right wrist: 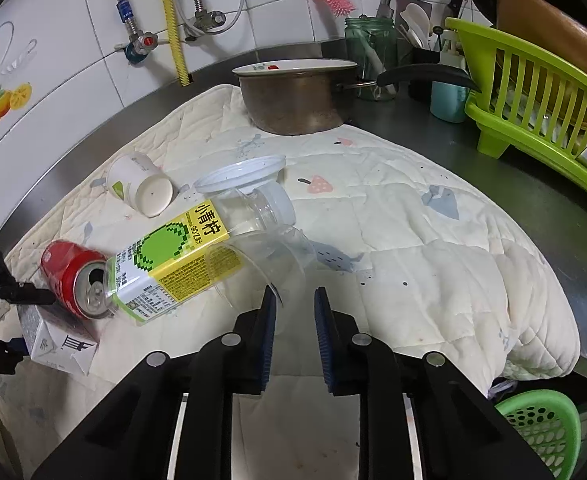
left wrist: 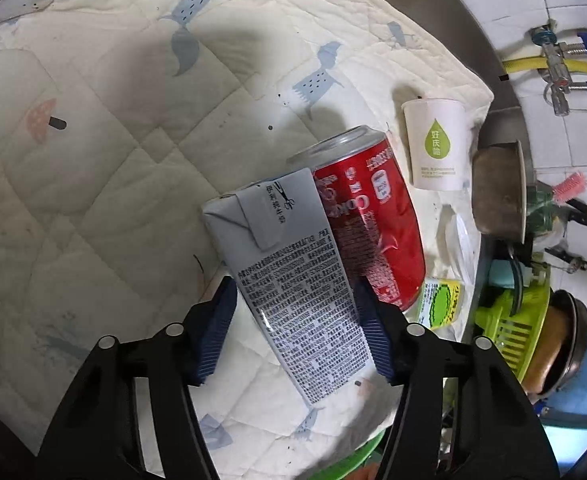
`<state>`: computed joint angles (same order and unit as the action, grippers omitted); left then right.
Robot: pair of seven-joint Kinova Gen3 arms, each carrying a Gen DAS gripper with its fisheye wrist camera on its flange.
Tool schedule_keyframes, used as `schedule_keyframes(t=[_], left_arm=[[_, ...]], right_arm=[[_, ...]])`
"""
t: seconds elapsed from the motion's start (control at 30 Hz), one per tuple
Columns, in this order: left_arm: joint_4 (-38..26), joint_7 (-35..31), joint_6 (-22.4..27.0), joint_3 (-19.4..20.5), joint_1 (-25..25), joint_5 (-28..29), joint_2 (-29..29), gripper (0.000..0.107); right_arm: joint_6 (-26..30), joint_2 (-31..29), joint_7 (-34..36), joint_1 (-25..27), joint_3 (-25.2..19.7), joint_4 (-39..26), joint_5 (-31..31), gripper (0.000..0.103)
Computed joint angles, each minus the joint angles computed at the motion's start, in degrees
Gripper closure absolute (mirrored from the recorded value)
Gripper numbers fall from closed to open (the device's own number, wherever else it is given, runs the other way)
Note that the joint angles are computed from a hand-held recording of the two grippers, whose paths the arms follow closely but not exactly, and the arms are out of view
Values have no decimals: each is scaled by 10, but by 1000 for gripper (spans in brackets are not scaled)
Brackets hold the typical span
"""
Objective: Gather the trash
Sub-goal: 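Grasp the clear plastic cup with the right gripper while the left grasps the white milk carton, then carry the cup into the basket with the right gripper while the left lifts the milk carton toward it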
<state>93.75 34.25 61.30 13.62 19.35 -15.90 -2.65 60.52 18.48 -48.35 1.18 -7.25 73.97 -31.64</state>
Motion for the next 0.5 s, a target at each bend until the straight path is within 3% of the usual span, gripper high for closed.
schedule_keyframes(t=[0.13, 0.5], left_arm=[[-3, -21, 3, 5, 4, -3, -6, 56], [-5, -84, 13, 25, 15, -7, -21, 62]], right_arm=[[-5, -2, 2, 0, 0, 4, 0, 94], [-7, -19, 29, 22, 0, 22, -32, 101]])
